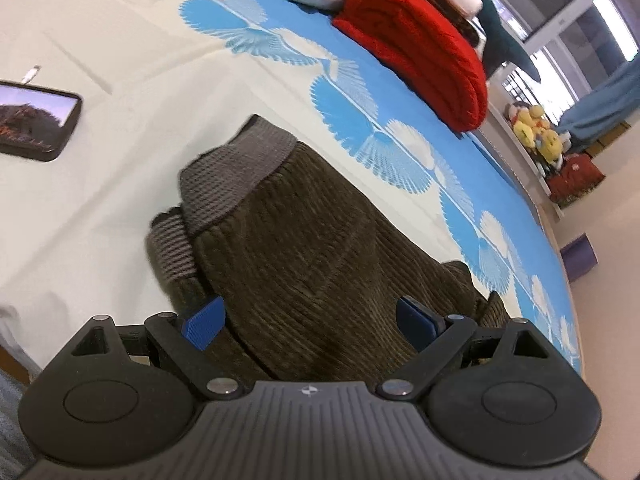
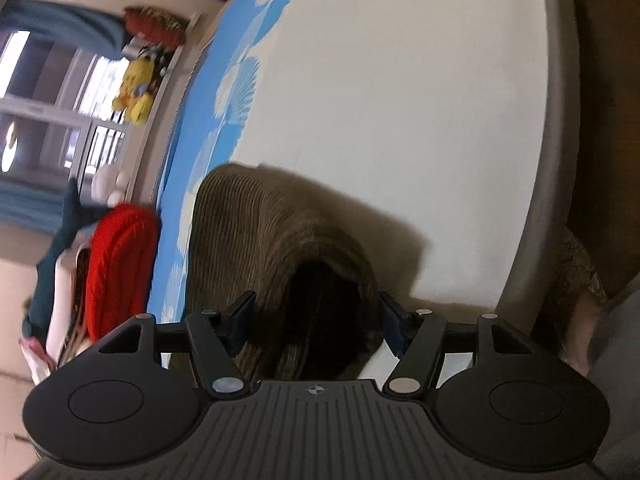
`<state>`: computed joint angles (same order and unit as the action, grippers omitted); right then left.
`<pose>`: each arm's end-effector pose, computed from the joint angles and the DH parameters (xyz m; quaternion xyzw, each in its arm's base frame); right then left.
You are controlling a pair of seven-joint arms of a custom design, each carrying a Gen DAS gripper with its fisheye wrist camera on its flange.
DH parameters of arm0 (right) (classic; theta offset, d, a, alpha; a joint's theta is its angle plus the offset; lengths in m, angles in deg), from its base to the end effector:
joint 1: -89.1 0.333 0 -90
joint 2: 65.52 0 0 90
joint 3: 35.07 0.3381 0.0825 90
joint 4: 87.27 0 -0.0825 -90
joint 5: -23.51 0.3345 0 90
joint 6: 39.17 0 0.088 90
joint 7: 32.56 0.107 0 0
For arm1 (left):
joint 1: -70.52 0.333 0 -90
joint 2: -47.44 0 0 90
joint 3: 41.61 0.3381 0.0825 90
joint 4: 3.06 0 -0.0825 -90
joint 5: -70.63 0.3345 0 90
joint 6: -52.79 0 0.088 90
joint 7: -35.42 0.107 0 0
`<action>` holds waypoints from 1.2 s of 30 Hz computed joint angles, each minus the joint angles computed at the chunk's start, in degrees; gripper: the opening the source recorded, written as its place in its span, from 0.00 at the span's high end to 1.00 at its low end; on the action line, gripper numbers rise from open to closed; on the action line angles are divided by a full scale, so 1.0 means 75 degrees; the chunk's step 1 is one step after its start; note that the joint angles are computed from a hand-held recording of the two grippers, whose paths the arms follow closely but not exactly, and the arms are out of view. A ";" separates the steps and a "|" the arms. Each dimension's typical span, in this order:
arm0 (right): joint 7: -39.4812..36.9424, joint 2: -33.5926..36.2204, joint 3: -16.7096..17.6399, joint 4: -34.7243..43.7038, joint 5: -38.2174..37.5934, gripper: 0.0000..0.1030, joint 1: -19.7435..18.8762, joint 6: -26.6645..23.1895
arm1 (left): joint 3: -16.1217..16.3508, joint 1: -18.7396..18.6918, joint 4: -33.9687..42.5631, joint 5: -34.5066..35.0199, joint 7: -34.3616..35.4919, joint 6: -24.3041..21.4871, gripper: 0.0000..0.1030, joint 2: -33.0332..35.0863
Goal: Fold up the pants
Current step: 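Lift the folded leg end with the right tool and fold it over again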
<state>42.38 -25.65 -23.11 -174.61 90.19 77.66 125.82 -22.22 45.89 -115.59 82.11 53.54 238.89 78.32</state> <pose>0.7077 -0.0820 0.3453 -0.3052 0.8469 0.0176 0.4351 0.6360 -0.1112 0.3539 -0.8643 0.3302 -0.3533 0.1385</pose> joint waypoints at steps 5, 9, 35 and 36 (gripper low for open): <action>-0.0980 -0.0398 -0.0056 -0.0558 -0.0597 0.32 0.0121 0.0127 | -0.0074 0.0015 0.0154 0.0072 0.0021 -0.0077 0.08 0.0068; -0.1733 -0.0448 0.0359 -0.0587 0.0151 0.18 -0.0238 -0.0364 | -0.0281 0.0161 0.0196 0.0124 0.0079 -0.0082 0.08 0.0075; -0.1566 0.0104 -0.0236 0.0337 0.2455 0.15 0.0518 -0.0599 | -0.0041 0.0056 0.0086 0.0311 -0.0243 -0.0133 0.08 0.0032; -0.1664 0.0150 -0.0235 0.0422 0.2259 0.13 0.0605 -0.0481 | -0.0010 0.0026 0.0060 0.0315 -0.0249 -0.0146 0.08 0.0004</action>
